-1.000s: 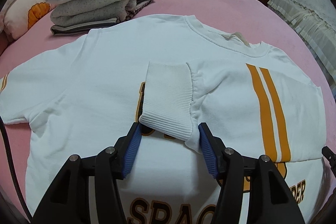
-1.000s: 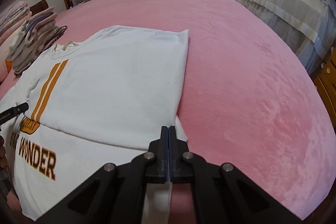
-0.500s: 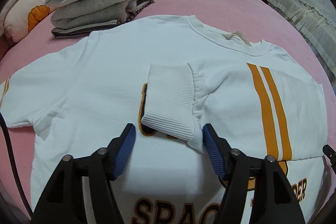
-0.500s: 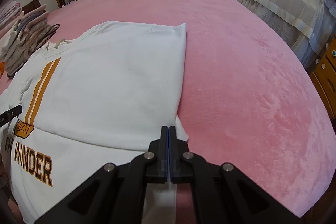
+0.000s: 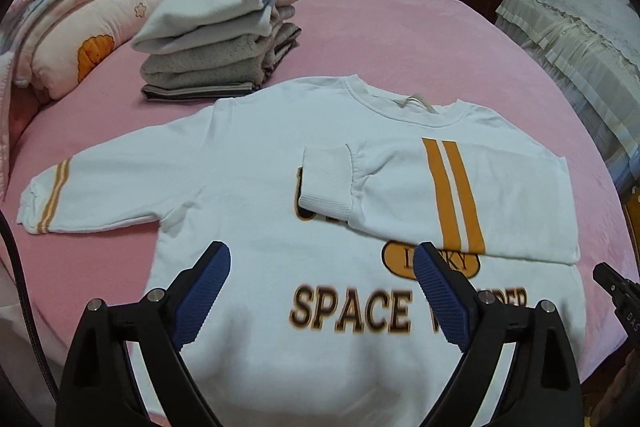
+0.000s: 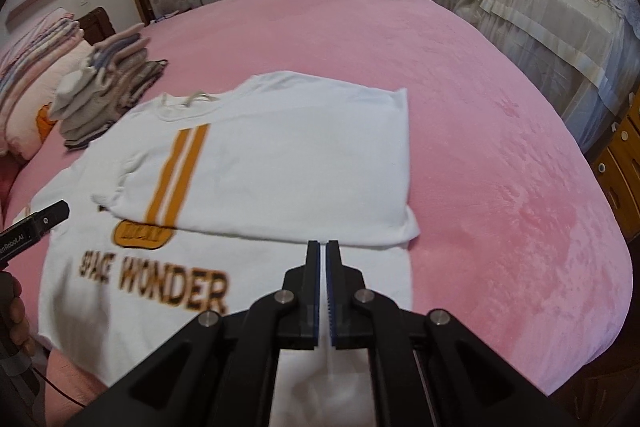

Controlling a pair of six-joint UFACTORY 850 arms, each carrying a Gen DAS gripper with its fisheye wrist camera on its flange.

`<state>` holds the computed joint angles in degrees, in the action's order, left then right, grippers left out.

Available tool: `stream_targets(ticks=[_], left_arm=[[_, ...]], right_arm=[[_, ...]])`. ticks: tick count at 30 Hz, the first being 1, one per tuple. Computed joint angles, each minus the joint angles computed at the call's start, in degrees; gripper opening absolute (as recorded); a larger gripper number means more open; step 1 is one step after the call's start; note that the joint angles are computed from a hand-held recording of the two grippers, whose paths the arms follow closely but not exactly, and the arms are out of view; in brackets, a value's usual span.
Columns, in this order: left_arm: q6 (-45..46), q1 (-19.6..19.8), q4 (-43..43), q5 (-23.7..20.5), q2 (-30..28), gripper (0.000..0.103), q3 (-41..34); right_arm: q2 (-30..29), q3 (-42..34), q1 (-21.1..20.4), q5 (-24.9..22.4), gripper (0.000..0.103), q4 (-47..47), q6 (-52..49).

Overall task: Fold small clothes
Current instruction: 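Move the left tool to the other striped sleeve's cuff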

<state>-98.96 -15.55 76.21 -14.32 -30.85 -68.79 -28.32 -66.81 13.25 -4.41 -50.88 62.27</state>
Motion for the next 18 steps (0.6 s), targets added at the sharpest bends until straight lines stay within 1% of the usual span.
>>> stream_targets(ticks=[2,3,5,8,10,11,12,14,15,16,18], left_arm=[[-0.95,-0.27,0.41,-0.56,2.29,0.093,1.96],[-2.3,-0.45,1.27,-0.87,3.55,0.094,3.1],[-6.07,-0.56,4.34,-0.92,5.76,0.098,5.2],[-13.88,-0.12,11.47,1.42,9.46,0.098,8.69],[-15.5,0.06,12.91,2.1,11.11,0.098,10.05],[-16.66,0.14,14.13,2.06,12.06,0.098,10.83],[-17.86,0.26,15.49,2.16,12.79,0.098,11.44],[-21.44,0.52,19.74,1.97,14.63,0.1,13.07],[-22.59,0.79,21.43,1.9,15.65,0.102,13.91],[-23.79,1.07,23.01,1.83,16.47,0.102,14.58],[-25.84,1.8,25.75,1.93,17.92,0.102,15.68]], right_arm=[[1.74,1.22,0.81,0.46,0.003,5.05,-5.16],[2.43,1.68,1.07,0.55,0.003,4.55,-4.71],[4.14,2.83,1.91,0.61,0.003,0.19,-0.73],[6.48,4.47,2.97,1.24,0.003,-1.03,0.46],[7.32,4.81,3.65,1.23,0.003,-2.16,1.88],[7.8,5.08,4.08,1.26,0.003,-1.09,0.95],[8.17,5.19,4.54,1.2,0.003,2.25,-2.25],[8.74,5.41,5.36,1.39,0.003,3.64,-3.34],[8.96,5.47,5.78,1.58,0.003,3.15,-2.86],[9.08,5.44,6.25,1.59,0.003,1.28,-1.0],[9.01,4.88,7.49,1.49,0.003,-5.38,5.43]])
